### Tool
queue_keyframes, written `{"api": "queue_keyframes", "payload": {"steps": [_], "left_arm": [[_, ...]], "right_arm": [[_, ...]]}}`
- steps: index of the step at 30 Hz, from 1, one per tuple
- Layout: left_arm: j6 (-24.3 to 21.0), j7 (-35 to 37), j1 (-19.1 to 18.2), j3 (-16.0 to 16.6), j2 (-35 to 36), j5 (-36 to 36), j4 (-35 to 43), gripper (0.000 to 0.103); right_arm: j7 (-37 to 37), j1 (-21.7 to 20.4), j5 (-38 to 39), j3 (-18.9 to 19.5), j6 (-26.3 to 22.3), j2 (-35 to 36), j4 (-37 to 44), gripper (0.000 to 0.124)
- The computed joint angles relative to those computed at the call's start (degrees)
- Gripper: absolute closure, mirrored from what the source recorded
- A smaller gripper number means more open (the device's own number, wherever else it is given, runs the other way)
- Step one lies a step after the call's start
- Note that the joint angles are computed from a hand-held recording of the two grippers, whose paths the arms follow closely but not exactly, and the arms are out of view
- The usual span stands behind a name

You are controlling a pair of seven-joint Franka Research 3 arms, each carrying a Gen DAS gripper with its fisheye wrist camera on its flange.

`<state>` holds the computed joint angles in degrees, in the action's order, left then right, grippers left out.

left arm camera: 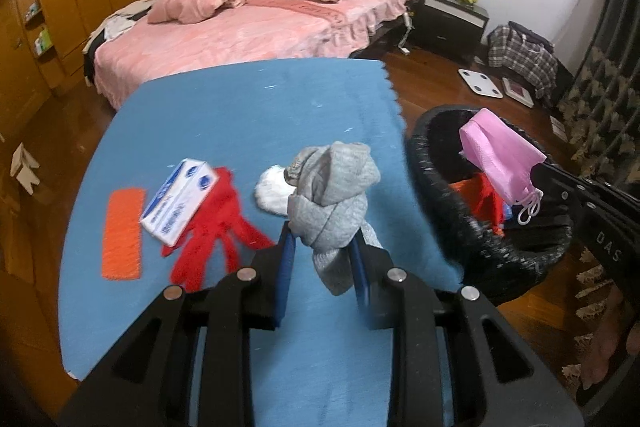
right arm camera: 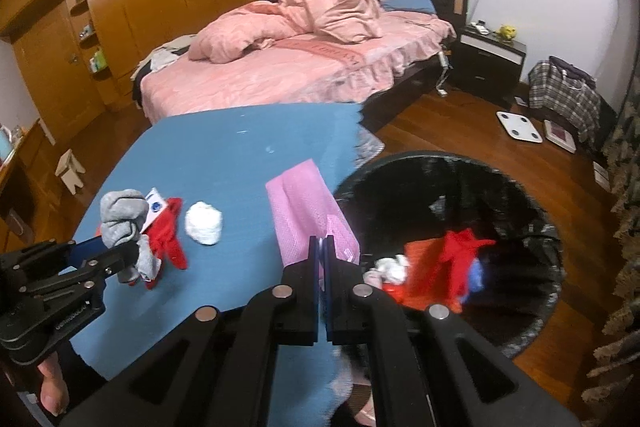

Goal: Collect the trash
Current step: 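Carry the pink mask to the bin with right tool while left tool carries the grey sock, then open both tools to drop the mask and grey sock into the bin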

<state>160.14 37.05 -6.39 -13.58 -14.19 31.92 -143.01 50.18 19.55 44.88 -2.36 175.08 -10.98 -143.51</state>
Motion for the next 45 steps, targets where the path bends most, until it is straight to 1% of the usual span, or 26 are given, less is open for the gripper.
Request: {"api": "queue_keyframes", "payload": {"steps": [4,9,12,20,27,32,35,36,37,39,40,41,45], "left_arm": [[-0.45,-0.91,-0.80,-1.10,3.50,0.84,3.77,0.077],[-1.04,-2.07,-2.44,-1.34,7.99,2.71,8.58,0.077],[-1.81,-2.61,-3.85,-1.19,10.85,3.92,11.71,0.077],[-3.29,-3.29,-7.80,0.01,18.30,5.63,19.60,0.077],[-4.14,-0.65,-10.65,1.12,25.58,4.49,27.15,0.077],[-4.25,2.58,-12.12,1.81,31.08,2.08,32.60,0.077],[-5.17,4.62,-13.28,2.35,34.66,1.05,36.25,0.076],[-5.25,5.66,-13.39,2.31,35.79,0.36,37.24,0.075],[-5.37,6.63,-13.50,2.32,37.15,-0.36,38.49,0.071],[-5.32,6.77,-14.39,3.29,38.82,-0.34,39.95,0.056],[-5.46,6.93,-14.63,3.56,39.57,-0.57,40.53,0.041],[-5.53,6.46,-15.16,4.14,40.02,-0.26,40.77,0.039],[-5.66,7.72,-15.21,4.22,39.83,-0.97,39.45,0.039]], "right_arm": [[-0.92,-1.40,-0.53,-1.30,-0.16,0.12,0.21,0.122],[-4.16,-2.69,1.61,-3.15,-0.85,1.63,2.06,0.122],[-6.17,-4.14,3.13,-3.39,-1.20,2.69,3.22,0.122],[-10.41,-8.46,6.40,-2.76,-2.18,5.68,6.19,0.122],[-11.87,-12.63,7.25,-1.79,-3.17,9.53,9.53,0.122],[-9.81,-15.95,4.94,-0.80,-4.69,14.52,13.43,0.122],[-8.19,-17.78,2.94,0.01,-5.09,17.47,15.75,0.122],[-7.44,-18.27,1.98,0.20,-5.24,18.68,16.68,0.122],[-7.07,-18.90,1.36,0.48,-5.72,19.42,17.38,0.122],[-5.34,-19.83,-0.57,0.70,-7.89,20.77,18.68,0.119],[-4.20,-20.26,-1.42,0.69,-8.94,21.60,19.32,0.115],[-3.42,-20.50,-2.18,0.80,-8.96,22.03,19.31,0.109],[-3.39,-21.64,-1.87,2.09,-8.59,21.48,16.99,0.108]]}}
